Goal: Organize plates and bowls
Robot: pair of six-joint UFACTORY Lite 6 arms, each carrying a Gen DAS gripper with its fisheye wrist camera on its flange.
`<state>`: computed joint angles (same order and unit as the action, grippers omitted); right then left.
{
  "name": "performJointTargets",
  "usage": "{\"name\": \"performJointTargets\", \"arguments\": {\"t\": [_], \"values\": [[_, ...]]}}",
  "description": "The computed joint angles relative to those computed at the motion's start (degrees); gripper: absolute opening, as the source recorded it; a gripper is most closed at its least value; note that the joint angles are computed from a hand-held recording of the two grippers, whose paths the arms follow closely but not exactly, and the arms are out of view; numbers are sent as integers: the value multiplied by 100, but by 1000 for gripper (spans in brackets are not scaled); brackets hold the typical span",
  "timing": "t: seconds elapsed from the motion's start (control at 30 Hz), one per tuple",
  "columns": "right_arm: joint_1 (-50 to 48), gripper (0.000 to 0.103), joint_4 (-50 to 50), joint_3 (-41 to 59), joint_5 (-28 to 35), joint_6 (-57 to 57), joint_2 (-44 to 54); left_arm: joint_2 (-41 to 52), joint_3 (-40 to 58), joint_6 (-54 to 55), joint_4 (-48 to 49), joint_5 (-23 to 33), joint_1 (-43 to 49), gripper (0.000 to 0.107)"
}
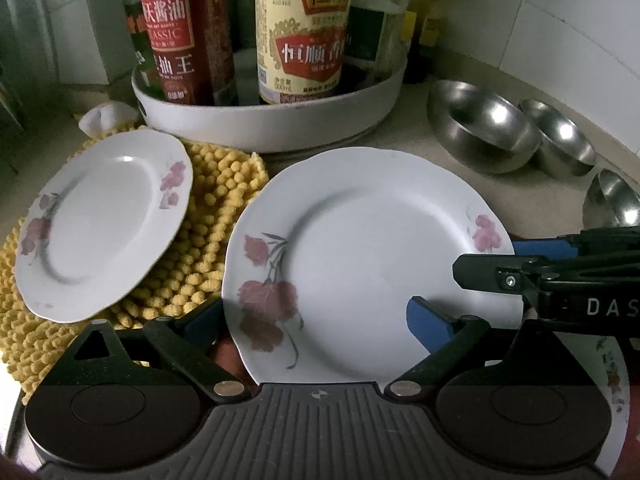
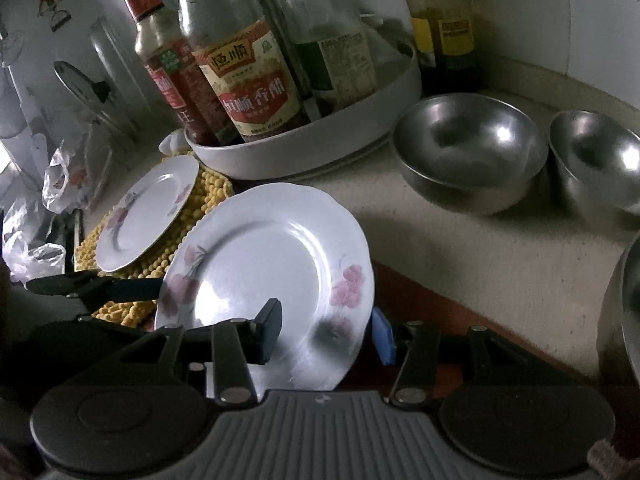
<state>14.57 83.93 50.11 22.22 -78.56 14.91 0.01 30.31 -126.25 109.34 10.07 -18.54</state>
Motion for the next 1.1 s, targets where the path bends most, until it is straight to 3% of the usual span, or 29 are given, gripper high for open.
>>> {"name": "performJointTargets", "arguments": {"t": [0.17,0.73,1.1], "values": [[-9,45,105,-121,-7,-69,-212,-245,-63,738,-739,131,-109,98],[33,45,-71,-730,-56,404,-1172,-1087,-448,1901,-1936,334,-432,98],[-117,45,-761,-1399,-125,1262,-2042,-1222,-552,2270,-2378,371,-982,98]]}}
